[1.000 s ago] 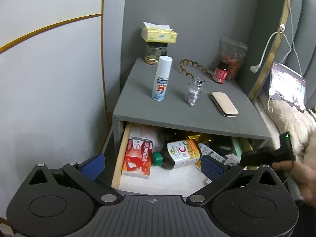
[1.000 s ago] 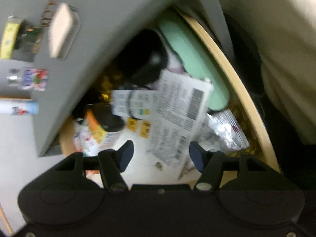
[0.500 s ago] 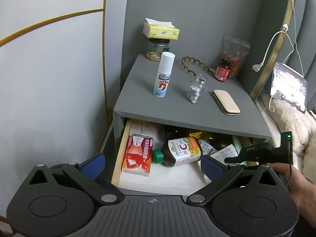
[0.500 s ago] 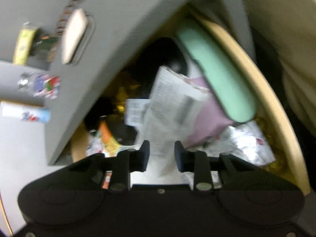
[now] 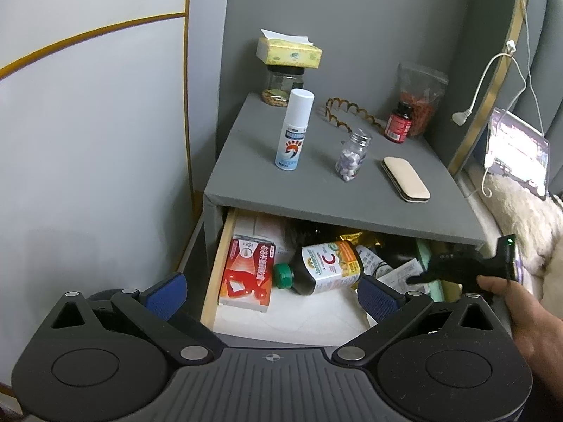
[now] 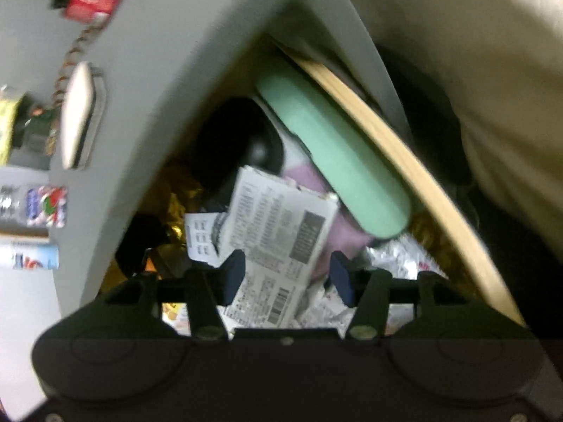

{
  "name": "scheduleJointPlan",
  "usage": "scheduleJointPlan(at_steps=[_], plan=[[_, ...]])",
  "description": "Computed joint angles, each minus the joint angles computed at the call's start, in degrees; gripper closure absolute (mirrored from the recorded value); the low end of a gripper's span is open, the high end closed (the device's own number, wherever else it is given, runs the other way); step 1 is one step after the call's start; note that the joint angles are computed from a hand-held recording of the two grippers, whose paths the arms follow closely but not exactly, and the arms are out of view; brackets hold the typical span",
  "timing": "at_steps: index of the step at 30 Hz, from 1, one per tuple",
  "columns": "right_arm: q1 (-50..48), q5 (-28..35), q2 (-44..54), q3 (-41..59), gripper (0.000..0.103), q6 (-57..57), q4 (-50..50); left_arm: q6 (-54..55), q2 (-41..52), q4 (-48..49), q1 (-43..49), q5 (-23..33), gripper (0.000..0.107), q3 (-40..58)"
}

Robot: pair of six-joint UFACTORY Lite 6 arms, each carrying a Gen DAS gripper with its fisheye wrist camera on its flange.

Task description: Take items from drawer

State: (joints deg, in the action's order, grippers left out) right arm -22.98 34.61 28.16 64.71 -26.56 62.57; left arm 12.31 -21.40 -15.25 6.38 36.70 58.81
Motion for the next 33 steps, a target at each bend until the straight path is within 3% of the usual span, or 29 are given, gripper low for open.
scheduleJointPlan(at_steps=[3, 5, 6, 8, 9, 10, 12, 13, 15, 18, 22, 29, 33], plan=[[1.24, -1.65, 1.26, -0.88, 0.038, -3.25, 6.46, -0.17, -0.18, 0.41, -0.33, -0.1, 0.005, -0.12], [1.08, 1.01, 3.83, -0.65, 0.032, -7.87, 12.63, -0.54, -0.29, 1.15, -0.65, -0.41, 0.005, -0.27], [1.44, 0.72, 4.05, -0.39, 0.025, -8.65, 14.06, -0.56, -0.23, 1.25, -0.72, -0.45, 0.005, -0.27], [2.5, -0.11, 4.71, 1.29, 0.022, -6.92, 13.81, -0.8, -0.1, 1.52, -0.9, -0.66, 0.005, -0.34], [3.3, -0.73, 4.79, 2.33, 0.027, -4.84, 11.04, -0.84, -0.02, 1.65, -0.97, -0.72, 0.005, -0.38], [3.99, -1.22, 4.84, 3.25, 0.041, -2.96, 8.34, -0.86, 0.05, 1.76, -1.03, -0.72, 0.005, -0.39], [4.22, -1.68, 3.95, 2.99, 0.052, -2.78, 5.44, -0.84, 0.05, 1.81, -1.05, -0.61, 0.005, -0.4], [3.91, -2.07, 2.35, 1.41, 0.064, -2.36, 5.05, -0.84, 0.05, 1.81, -1.05, -0.61, 0.005, -0.4], [2.57, -1.41, -0.76, -1.93, 0.077, -4.12, 6.77, -0.56, 0.24, 1.31, -0.76, -0.45, 0.005, -0.33], [0.8, 0.31, -5.48, -5.82, 0.088, -9.05, 10.37, -0.04, 0.8, 0.83, -0.91, -0.17, 0.005, -0.22], [0.81, 2.38, -9.78, -8.24, 0.092, -16.14, 15.43, -0.15, 0.54, 0.71, -1.4, -0.06, 0.005, -0.54], [6.93, -2.37, -5.76, -1.22, 0.09, -11.69, 6.27, -0.03, -0.1, 0.44, -1.3, 0.26, 0.005, -0.54], [6.36, 0.71, -9.12, -2.57, 0.092, -9.84, 2.97, 0.44, 0.39, -0.06, -0.79, 0.97, 0.005, 0.06]])
